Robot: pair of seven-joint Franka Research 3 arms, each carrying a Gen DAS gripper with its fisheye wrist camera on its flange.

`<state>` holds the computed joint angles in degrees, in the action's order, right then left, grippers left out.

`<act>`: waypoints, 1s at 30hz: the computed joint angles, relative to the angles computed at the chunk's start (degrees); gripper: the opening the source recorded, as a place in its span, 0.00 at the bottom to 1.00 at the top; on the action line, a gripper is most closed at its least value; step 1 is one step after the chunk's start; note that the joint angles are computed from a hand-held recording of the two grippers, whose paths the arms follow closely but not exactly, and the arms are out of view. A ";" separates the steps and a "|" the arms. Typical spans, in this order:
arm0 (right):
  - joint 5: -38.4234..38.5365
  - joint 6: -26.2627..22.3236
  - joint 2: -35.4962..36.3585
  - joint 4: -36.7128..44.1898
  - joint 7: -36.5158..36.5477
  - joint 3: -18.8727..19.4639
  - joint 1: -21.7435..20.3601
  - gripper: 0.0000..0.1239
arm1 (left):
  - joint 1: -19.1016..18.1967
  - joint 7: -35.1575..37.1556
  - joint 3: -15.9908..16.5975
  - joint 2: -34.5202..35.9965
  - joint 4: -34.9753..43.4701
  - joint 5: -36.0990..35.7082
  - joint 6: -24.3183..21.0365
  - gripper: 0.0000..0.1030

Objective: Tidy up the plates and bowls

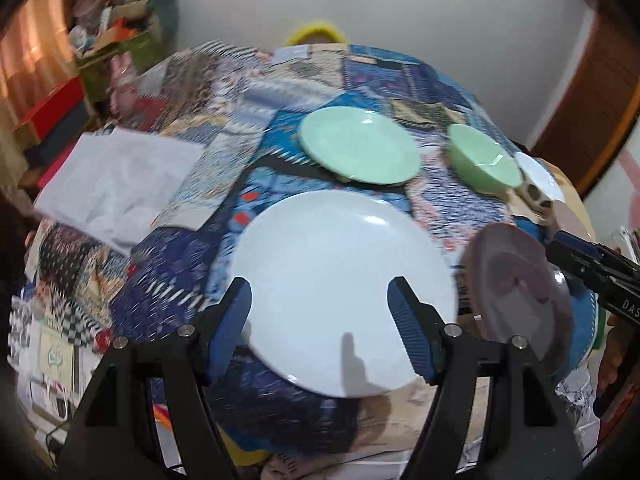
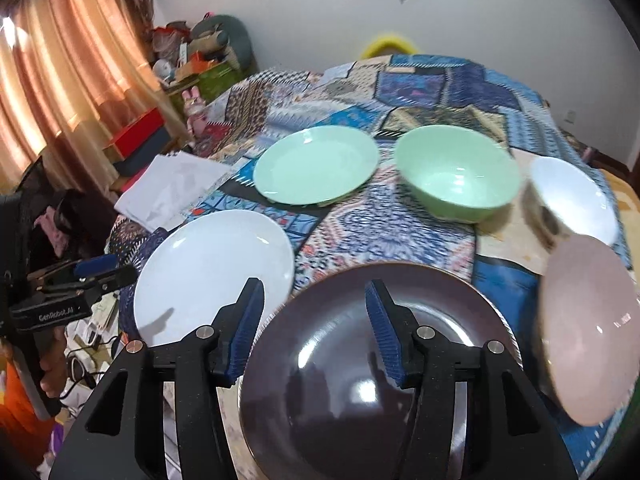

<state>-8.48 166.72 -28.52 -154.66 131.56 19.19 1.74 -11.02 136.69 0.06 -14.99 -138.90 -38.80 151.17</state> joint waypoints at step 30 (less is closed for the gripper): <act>14.89 -13.42 22.16 18.33 -25.39 -14.21 13.38 0.19 | 7.57 0.35 -2.63 8.63 4.41 1.35 -8.38 0.36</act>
<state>6.42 153.30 -6.36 -136.34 106.17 4.98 15.11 -3.45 137.05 -2.57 -6.36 -134.49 -37.44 142.78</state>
